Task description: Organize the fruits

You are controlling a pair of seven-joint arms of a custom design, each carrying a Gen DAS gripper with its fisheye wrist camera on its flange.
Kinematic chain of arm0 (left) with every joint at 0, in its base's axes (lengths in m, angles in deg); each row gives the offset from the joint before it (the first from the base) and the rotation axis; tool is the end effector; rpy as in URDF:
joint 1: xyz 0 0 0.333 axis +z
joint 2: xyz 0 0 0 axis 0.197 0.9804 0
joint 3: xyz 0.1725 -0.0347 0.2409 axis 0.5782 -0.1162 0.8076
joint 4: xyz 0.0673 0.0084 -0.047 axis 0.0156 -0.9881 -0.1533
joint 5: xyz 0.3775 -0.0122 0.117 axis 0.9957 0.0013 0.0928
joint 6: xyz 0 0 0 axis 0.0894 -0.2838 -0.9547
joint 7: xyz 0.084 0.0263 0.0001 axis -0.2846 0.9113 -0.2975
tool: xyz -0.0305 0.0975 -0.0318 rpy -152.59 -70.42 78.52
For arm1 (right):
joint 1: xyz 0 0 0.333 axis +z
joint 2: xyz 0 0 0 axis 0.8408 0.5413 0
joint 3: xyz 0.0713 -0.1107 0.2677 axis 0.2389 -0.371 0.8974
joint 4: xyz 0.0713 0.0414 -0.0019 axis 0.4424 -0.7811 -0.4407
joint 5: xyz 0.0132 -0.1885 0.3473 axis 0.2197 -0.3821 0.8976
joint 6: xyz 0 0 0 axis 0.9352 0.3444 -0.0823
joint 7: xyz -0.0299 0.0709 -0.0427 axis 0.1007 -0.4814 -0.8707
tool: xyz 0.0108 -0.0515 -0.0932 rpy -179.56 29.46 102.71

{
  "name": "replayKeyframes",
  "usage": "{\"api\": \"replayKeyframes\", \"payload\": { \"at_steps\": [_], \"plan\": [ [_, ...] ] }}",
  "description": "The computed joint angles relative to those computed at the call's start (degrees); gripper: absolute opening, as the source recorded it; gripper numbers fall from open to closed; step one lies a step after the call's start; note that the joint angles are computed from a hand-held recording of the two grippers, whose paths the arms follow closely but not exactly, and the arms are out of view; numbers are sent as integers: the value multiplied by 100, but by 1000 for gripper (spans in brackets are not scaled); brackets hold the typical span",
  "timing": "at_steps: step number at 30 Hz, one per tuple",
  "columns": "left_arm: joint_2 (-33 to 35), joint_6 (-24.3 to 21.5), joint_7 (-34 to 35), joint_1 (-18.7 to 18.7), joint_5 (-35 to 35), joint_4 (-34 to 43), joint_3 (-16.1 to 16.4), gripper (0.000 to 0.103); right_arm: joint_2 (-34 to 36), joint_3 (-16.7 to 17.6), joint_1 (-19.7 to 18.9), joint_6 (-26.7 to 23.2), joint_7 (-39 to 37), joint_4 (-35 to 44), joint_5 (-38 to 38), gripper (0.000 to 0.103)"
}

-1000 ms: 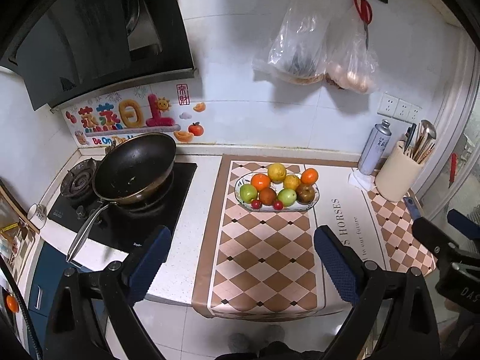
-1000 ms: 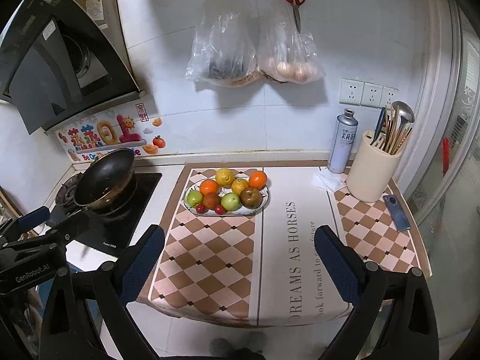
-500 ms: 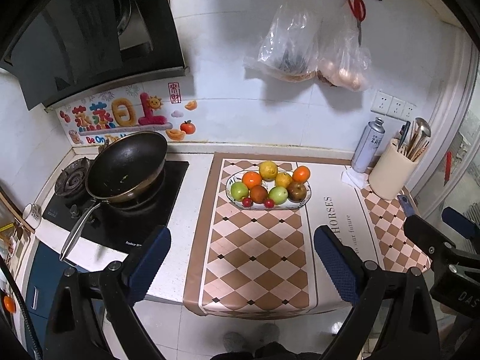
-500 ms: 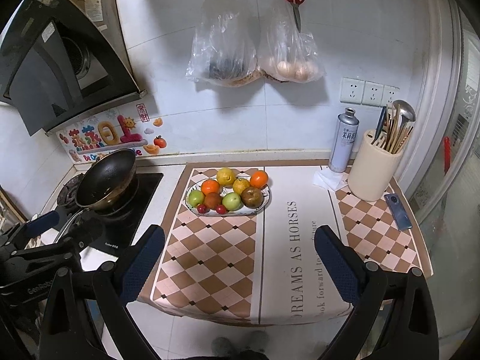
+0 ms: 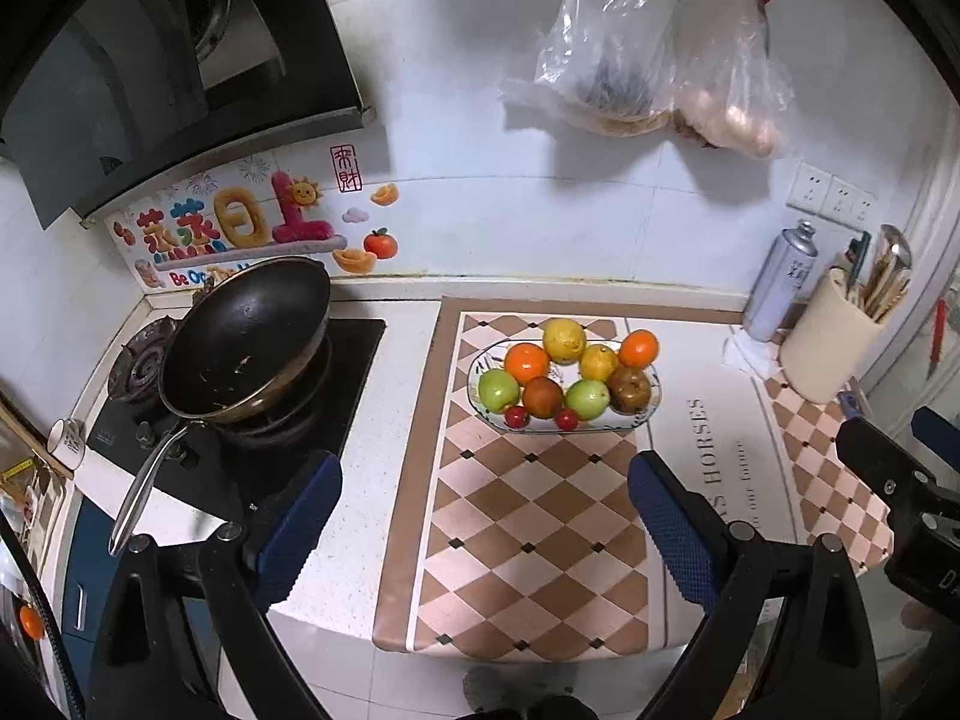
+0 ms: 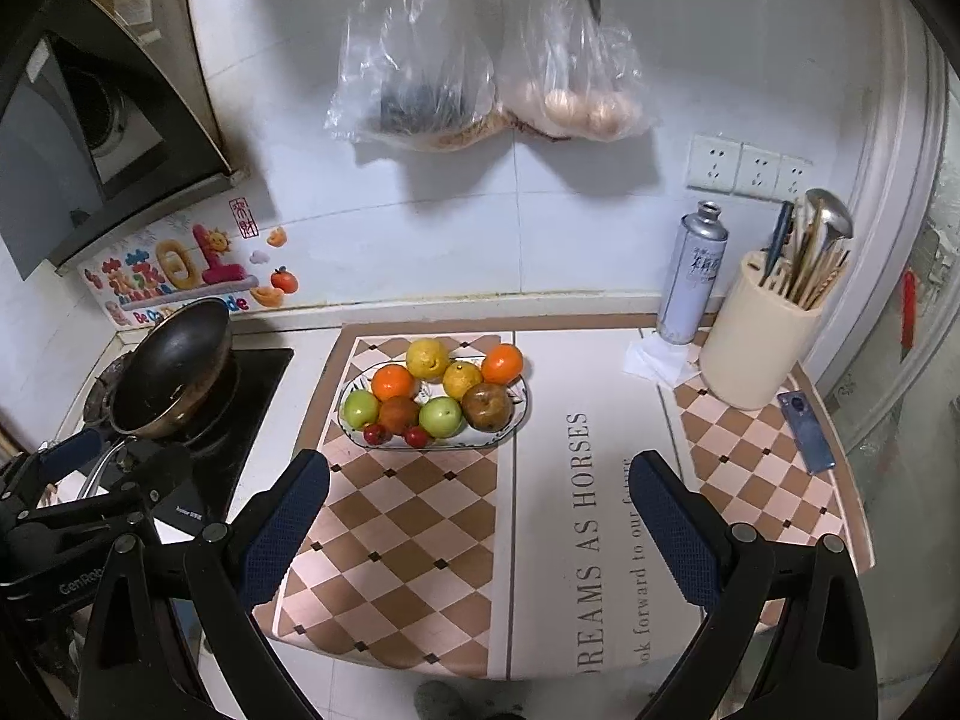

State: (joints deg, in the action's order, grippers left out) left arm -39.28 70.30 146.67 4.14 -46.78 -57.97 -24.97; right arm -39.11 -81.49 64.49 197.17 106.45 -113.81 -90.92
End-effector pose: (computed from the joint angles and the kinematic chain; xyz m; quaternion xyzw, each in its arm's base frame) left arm 0.5692 -0.1790 0.5893 -0.6410 0.6842 -0.2365 0.2551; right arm 0.5312 0.1275 0.6392 -0.6219 0.6883 -0.2436 0.2830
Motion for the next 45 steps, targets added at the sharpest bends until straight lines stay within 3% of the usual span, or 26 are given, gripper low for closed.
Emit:
{"api": "replayKeyframes", "payload": {
  "at_steps": [14,45],
  "plan": [
    [720,-345,21,-27,-29,677,22,98,808,-231,184,-175,-75,485,20,102],
    [788,-223,-295,-60,158,715,35,100,852,-292,207,-215,-142,583,-163,102]
  ]
}}
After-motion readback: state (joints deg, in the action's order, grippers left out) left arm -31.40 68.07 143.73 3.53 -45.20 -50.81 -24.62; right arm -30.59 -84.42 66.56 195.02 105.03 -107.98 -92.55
